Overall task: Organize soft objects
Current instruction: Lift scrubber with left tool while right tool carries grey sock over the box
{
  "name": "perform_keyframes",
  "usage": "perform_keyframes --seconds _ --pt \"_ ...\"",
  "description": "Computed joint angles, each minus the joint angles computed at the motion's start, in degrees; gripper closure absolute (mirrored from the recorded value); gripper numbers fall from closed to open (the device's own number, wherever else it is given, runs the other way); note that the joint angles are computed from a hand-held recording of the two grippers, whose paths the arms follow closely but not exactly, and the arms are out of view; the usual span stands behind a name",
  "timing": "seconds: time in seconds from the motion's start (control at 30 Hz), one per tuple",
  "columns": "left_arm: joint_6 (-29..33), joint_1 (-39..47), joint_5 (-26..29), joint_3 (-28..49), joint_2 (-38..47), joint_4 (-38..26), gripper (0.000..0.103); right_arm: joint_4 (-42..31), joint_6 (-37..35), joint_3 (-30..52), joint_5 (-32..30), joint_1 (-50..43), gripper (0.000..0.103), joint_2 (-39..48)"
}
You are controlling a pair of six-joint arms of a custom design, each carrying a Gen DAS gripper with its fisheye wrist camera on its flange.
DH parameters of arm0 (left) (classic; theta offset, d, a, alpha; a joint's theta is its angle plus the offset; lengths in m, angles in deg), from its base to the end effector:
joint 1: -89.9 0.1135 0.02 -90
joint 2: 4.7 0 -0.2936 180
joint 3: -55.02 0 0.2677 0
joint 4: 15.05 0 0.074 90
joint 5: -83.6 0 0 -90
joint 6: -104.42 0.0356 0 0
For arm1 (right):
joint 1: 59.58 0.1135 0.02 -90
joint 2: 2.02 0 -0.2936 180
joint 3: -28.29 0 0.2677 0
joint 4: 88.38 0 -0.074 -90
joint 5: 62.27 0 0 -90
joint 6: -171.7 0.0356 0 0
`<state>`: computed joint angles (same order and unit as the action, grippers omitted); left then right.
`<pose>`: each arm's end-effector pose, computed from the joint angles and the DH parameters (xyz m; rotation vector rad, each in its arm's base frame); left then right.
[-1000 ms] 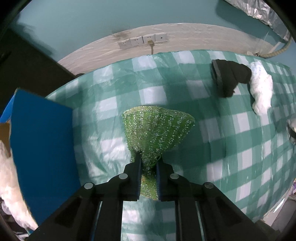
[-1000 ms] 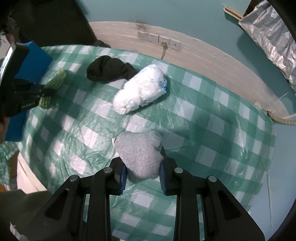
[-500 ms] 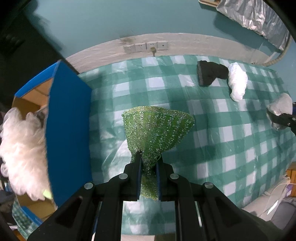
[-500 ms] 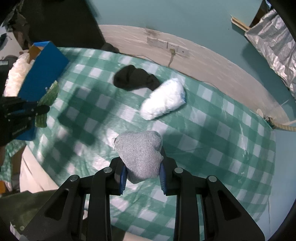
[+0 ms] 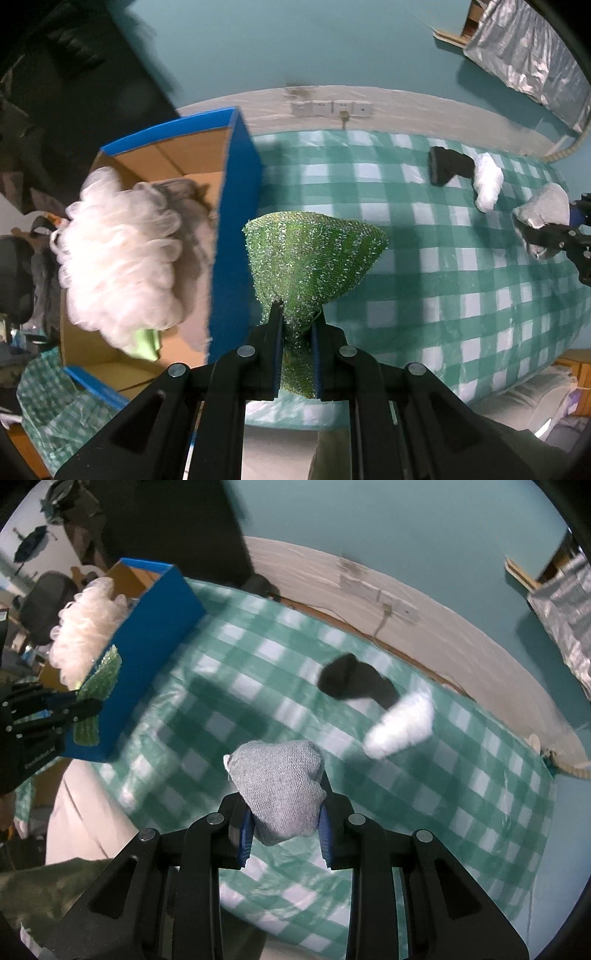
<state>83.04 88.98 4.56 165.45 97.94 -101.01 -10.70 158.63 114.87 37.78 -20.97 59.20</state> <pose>0.3717 -0.0127 0.3296 1.6565 2.3361 -0.0629 0.1173 0.0857 0.3792 0.9689 2.7008 0.1428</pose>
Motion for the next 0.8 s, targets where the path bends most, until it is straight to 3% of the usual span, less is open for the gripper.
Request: perform_keyframes --seconds 0.8 --pt "-1.06 9.94 1.26 26.32 15.67 -9.35 0.09 6.54 -20.57 19.1 -1.77 -9.23 0.076 20.42"
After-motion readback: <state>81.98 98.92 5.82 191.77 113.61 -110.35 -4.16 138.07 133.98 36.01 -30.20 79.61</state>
